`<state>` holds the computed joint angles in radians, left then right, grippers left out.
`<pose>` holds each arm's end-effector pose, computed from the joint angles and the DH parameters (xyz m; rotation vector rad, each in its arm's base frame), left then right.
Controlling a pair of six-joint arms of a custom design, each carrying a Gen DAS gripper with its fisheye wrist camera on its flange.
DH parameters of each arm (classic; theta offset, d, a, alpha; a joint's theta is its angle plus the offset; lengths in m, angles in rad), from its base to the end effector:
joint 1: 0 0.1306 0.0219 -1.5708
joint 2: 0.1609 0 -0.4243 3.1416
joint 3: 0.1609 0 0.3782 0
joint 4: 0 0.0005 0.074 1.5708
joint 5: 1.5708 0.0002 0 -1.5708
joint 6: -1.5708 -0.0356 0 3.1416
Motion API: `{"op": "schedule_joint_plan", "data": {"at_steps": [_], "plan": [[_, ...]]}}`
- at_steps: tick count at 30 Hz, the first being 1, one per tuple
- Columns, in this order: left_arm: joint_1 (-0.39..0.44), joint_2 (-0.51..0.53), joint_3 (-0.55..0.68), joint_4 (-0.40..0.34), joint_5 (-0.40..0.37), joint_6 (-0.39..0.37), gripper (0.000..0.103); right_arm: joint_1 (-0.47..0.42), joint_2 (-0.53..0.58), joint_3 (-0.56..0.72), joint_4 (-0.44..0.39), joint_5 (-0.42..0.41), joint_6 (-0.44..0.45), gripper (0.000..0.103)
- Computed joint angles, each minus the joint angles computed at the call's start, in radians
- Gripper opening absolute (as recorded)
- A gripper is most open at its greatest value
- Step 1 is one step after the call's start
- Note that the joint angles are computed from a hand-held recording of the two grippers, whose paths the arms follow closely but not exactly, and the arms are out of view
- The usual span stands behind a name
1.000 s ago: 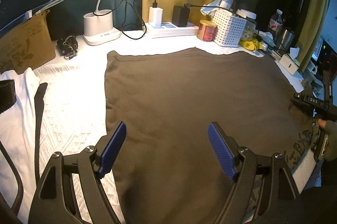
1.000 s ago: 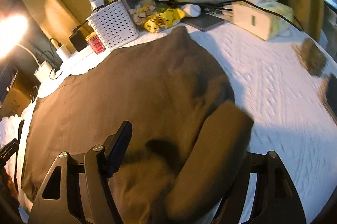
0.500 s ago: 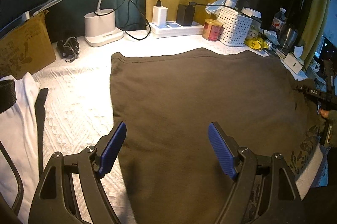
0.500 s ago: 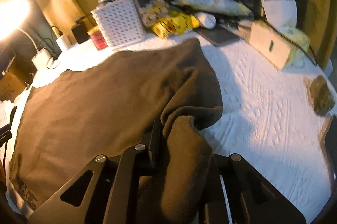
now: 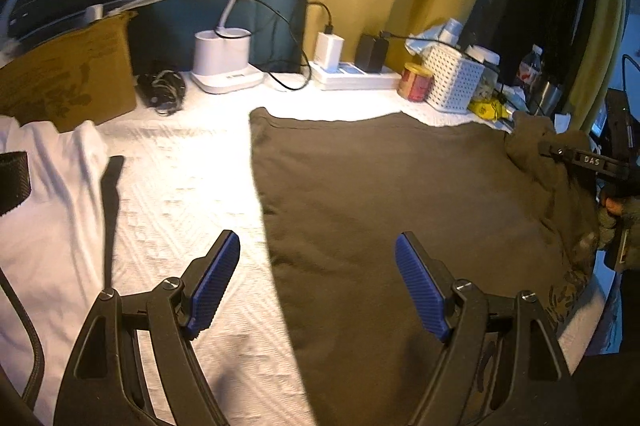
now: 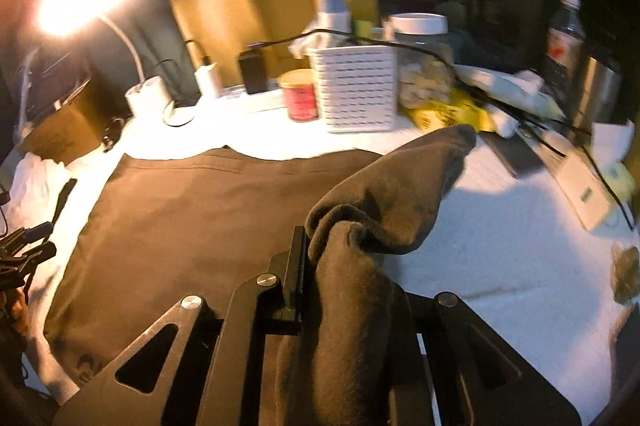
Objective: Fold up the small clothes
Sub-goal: 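Grasp a corner of the folded brown shirt with the right gripper and lift it, then fold the lifted corner over the shirt with the right gripper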
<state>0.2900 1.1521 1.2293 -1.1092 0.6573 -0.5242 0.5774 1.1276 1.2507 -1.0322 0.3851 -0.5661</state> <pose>0.3351 0.0768 0.4822 0.4960 2.3160 -0.4807 0.2963 0.1765 0.5000 0.1463 2.3870 0.0522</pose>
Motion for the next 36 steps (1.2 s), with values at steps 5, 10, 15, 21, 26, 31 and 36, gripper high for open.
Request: {"op": "schedule_joint_plan", "data": {"at_steps": [5, 10, 15, 21, 26, 31, 36], "plan": [[0.058, 0.006, 0.006, -0.005, 0.034, -0.018, 0.080, 0.030, 0.061, 0.041, 0.032, -0.028, 0.014, 0.013], [0.096, 0.015, 0.003, -0.006, 0.049, -0.021, 0.080, 0.060, 0.120, 0.085, 0.057, -0.061, 0.036, 0.012], [0.123, 0.015, -0.002, -0.008, 0.062, -0.029, 0.080, 0.095, 0.178, 0.131, 0.075, -0.090, 0.063, 0.012], [0.153, 0.020, 0.000, -0.017, 0.074, -0.043, 0.080, 0.136, 0.241, 0.182, 0.095, -0.126, 0.094, 0.012], [0.172, 0.021, 0.000, -0.022, 0.074, -0.046, 0.080, 0.170, 0.285, 0.212, 0.107, -0.157, 0.114, 0.012], [0.183, 0.016, -0.001, -0.026, 0.078, -0.052, 0.080, 0.216, 0.322, 0.236, 0.109, -0.183, 0.141, 0.012], [0.184, 0.006, -0.006, -0.030, 0.080, -0.057, 0.080, 0.249, 0.355, 0.254, 0.094, -0.199, 0.166, 0.012]]}}
